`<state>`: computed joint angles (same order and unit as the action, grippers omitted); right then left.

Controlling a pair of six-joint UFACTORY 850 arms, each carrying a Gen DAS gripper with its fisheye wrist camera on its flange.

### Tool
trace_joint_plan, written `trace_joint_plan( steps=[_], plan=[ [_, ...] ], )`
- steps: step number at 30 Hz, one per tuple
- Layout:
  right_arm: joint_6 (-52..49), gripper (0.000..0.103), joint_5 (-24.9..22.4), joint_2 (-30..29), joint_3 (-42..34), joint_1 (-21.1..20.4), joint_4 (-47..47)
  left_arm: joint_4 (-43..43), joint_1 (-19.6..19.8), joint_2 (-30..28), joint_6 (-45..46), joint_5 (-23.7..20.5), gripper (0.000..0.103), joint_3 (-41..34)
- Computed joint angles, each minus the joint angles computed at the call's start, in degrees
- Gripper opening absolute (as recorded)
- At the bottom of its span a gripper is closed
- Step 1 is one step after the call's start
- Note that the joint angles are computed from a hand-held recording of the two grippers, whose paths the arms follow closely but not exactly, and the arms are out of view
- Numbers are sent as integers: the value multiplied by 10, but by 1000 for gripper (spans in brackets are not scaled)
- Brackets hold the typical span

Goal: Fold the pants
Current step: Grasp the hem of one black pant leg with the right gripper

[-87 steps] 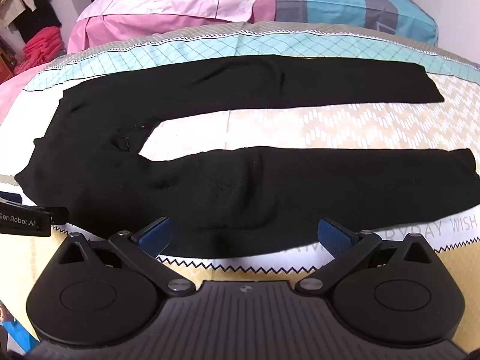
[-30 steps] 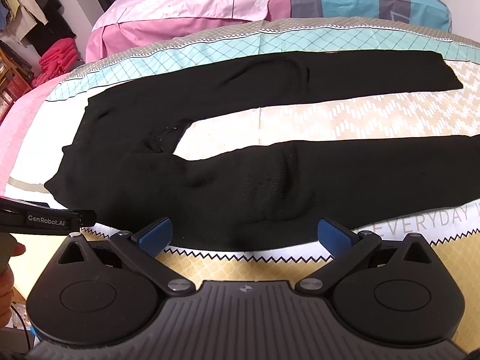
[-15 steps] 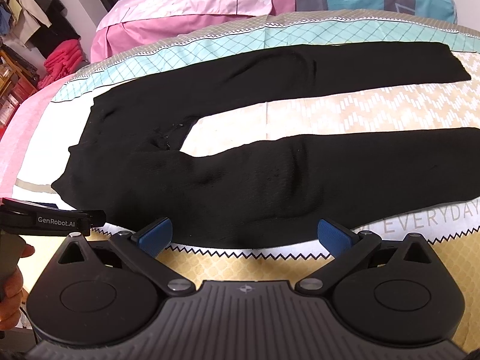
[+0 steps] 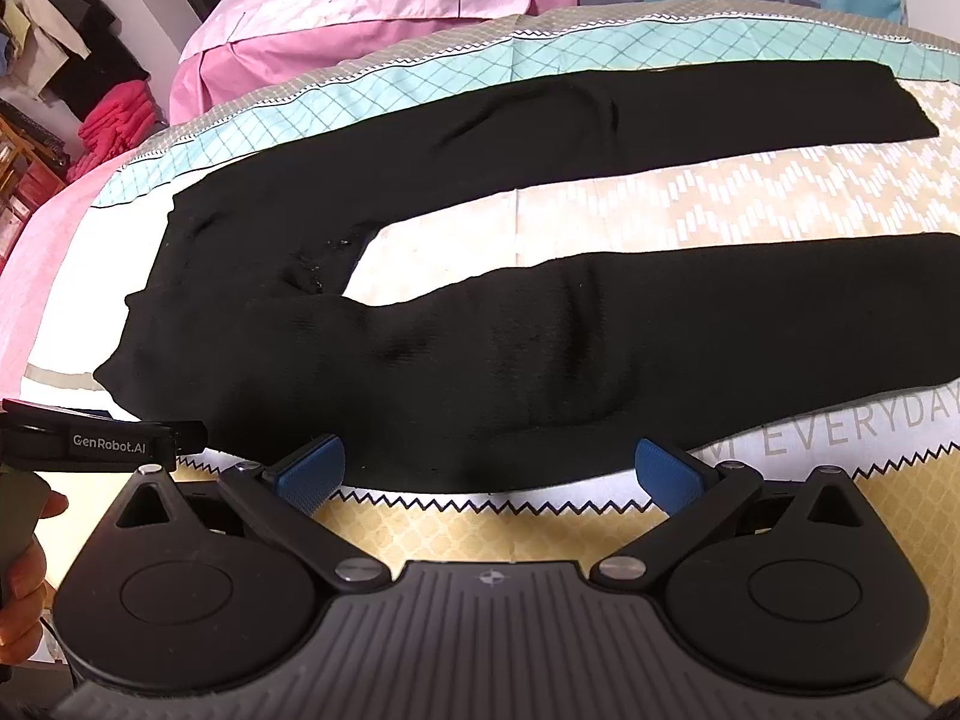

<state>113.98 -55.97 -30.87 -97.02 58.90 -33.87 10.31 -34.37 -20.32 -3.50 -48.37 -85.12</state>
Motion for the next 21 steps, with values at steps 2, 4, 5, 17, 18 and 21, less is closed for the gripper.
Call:
trace_joint_plan(
  steps=[2, 4, 5, 17, 18, 21],
  plan=[
    [4, 103, 4, 3, 6, 0, 1, 1, -2, -3, -1, -1, 103, -2],
    [9, 103, 7, 6, 12, 0, 1, 2, -3, -6, 0, -3, 103, -4],
    [11, 103, 8, 8, 15, 0, 1, 2, -4, -7, 1, -4, 103, -5],
    [291, 101, 7, 111, 197, 44, -111, -62, 43, -24, 27, 92, 103, 4],
    [346, 100, -40, 127, 222, 60, -123, -54, 49, -30, 17, 93, 103, 4],
    [460, 88, -130, 169, 283, 80, -98, -30, 64, -53, -16, 72, 103, -3]
  ],
)
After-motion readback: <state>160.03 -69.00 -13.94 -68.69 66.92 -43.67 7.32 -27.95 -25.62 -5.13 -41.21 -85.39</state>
